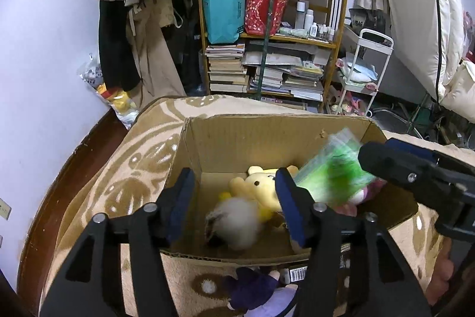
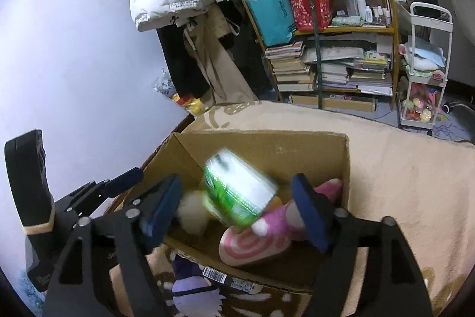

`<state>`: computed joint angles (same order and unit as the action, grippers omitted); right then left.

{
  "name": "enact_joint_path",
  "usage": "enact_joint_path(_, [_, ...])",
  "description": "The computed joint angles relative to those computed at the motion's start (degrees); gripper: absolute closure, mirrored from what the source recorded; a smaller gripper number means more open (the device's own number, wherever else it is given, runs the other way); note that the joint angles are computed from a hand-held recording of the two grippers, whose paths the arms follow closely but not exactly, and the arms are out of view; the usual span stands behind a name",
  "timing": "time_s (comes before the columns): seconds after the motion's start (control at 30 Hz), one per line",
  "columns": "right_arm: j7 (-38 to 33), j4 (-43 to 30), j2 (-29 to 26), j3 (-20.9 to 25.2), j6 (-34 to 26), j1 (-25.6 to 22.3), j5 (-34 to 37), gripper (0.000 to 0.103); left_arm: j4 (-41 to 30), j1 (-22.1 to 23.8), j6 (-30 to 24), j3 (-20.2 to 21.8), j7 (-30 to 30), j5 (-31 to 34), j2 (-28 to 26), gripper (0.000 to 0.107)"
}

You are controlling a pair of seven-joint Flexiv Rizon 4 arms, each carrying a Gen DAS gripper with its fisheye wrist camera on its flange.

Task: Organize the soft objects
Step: 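Open the right tool to drop the tissue pack in the box while the left tool releases the fluffy plush, then move both open tools back to the purple doll and black carton on the rug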

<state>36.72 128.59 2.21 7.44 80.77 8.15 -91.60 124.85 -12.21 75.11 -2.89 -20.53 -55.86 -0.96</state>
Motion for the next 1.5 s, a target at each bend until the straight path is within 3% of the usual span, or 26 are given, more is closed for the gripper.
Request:
enact_joint_path(0.17, [1.53, 0.96, 1.03, 0.02, 0.14, -0.26, 0.21, 0.015, 1.27, -0.73, 2.72, -0.07, 2.41, -1.31, 0.78, 0.032])
enact_joint_path(0.27, [3.50, 1.61, 2.07, 0.26, -0.12, -0.36, -0.31, 0.009, 1.90, -0.95, 3.30, 0.40, 2.88, -1.00, 1.44, 0.029])
enact_joint_path(0.37, [0.71, 2.73, 3.47, 1.26, -1.66, 0.23, 3.58, 0.006, 2.90, -0.99, 4.03, 1.05, 2.08, 0.84, 2.59, 0.023])
enact_joint_path(0.53, [-0.89, 4.18, 5.92, 3.12, -4.24, 1.19, 7.71, 0.002, 4.55, -2.63, 5.65, 2.13, 5.90, -2.57, 5.01, 0.014])
enact_joint_path(0.9, [-11.26, 6.08, 11.08, 9.44, -15.36, 5.74, 22.05, 0.001, 7.74, -1.70, 1.32, 6.29, 1.24, 1.96, 10.78, 0.014])
enact_joint_path(1.2, [-15.83, 5.83, 13.62, 13.88, -25.22, 10.02, 28.76, 0.001, 9.48, 0.78, -4.65, 9.30, -2.86, 7.12, 15.30, 0.013])
enact_joint_path(1.33, [-14.97, 6.20, 14.33, 14.38, -26.09, 11.00, 29.86, 0.001, 10.00, 2.19, -8.28, 10.03, -5.10, 10.30, 16.71, 0.013])
enact_joint_path(1.5, [-14.09, 6.35, 14.24, 14.59, -26.92, 11.57, 30.36, 0.001, 11.00, 2.29, -8.53, 9.99, -5.28, 12.40, 17.22, 0.013])
